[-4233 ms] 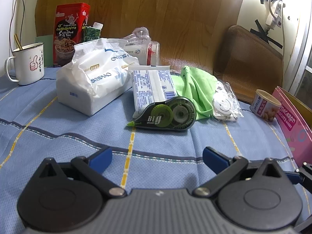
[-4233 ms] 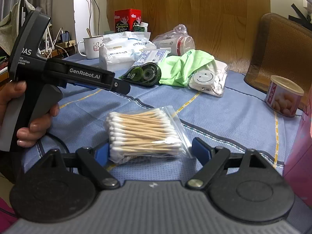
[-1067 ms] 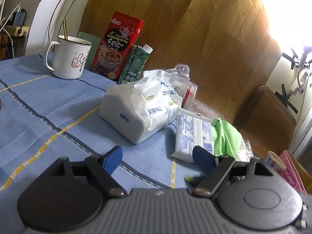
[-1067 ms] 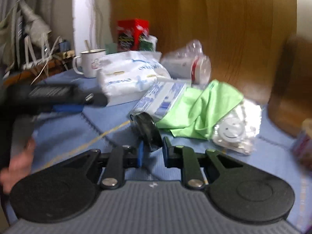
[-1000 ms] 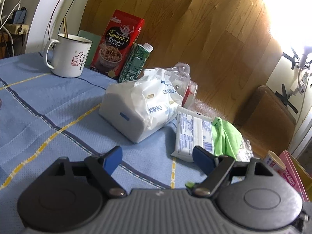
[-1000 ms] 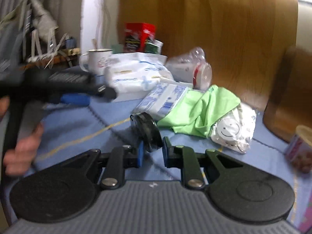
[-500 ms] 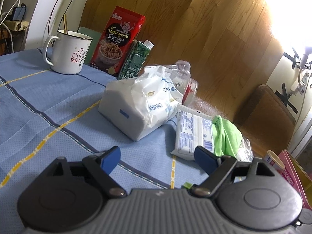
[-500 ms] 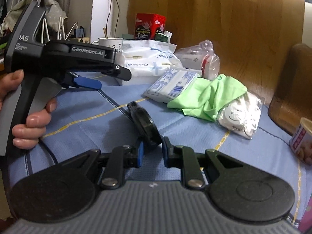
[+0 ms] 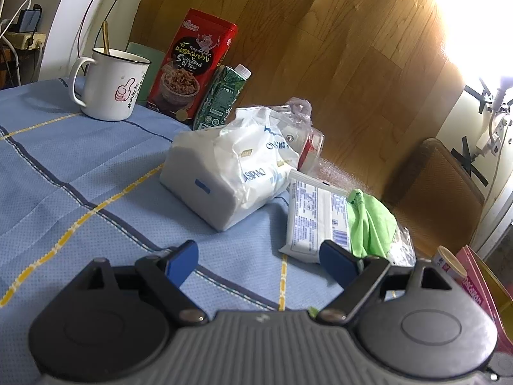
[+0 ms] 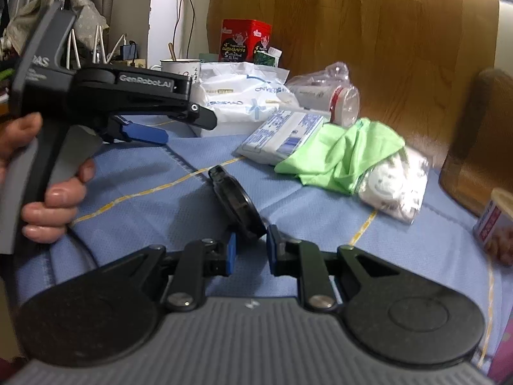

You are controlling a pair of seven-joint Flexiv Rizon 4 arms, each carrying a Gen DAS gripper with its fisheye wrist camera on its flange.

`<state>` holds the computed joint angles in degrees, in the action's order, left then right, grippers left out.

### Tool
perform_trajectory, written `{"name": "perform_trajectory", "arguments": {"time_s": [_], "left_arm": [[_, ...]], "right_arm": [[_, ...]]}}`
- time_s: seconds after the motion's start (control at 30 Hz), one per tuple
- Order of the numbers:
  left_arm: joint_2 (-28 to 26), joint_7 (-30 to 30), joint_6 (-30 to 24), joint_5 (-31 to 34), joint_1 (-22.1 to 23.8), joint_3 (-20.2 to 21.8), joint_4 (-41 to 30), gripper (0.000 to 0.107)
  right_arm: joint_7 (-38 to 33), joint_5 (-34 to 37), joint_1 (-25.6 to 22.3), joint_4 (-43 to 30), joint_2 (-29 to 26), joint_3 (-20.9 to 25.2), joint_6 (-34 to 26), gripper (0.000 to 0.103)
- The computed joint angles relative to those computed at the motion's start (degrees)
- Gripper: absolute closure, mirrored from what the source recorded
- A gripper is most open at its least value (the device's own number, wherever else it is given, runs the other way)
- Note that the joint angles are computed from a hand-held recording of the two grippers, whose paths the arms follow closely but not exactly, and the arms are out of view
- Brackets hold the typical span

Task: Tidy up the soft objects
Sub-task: 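Lift the tape dispenser with the right gripper toward the left gripper, then close the left gripper on the tape dispenser while the right gripper holds it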

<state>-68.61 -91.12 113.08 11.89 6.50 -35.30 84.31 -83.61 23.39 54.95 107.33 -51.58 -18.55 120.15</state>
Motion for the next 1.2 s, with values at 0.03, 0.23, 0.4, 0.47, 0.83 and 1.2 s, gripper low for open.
{"name": "perform_trajectory", "arguments": {"time_s": [0.03, 0.23, 0.4, 0.47, 0.83, 1.2], "left_arm": [[0.01, 0.01, -0.12, -0.02, -0.04, 0.01, -0.06, 0.021], [-0.21, 1.13, -1.43, 0.47, 0.48, -0.97, -0.21, 0.021], [-2.79, 7.34, -8.91, 4.10, 7.17, -11.07, 2.59, 0.021], [-4.65, 10.31, -11.01, 5.17, 10.82, -16.62, 6.05, 0.021], [-0.98, 16.16, -14.76, -2.06, 10.88, -19.41, 13.86, 0.015], [0.31, 19.21, -17.04, -12.37, 9.28, -18.80, 13.75, 0.014]], "right_arm": [[0.85, -2.40, -3.83, 0.73, 1.34, 4.55, 1.27, 0.081], [4.24, -3.16, -8.52, 3.91, 3.33, 11.34, 4.71, 0.082], [3.63, 0.51, -5.65, 5.39, 3.74, 9.71, 5.42, 0.082], [2.98, 1.73, -4.79, 5.86, 3.75, 8.93, 5.81, 0.082], [0.66, 5.12, -4.86, 6.59, 3.63, 9.92, 8.60, 0.089], [-4.27, -3.89, -9.02, 2.01, 2.77, 9.62, 1.83, 0.039]]}}
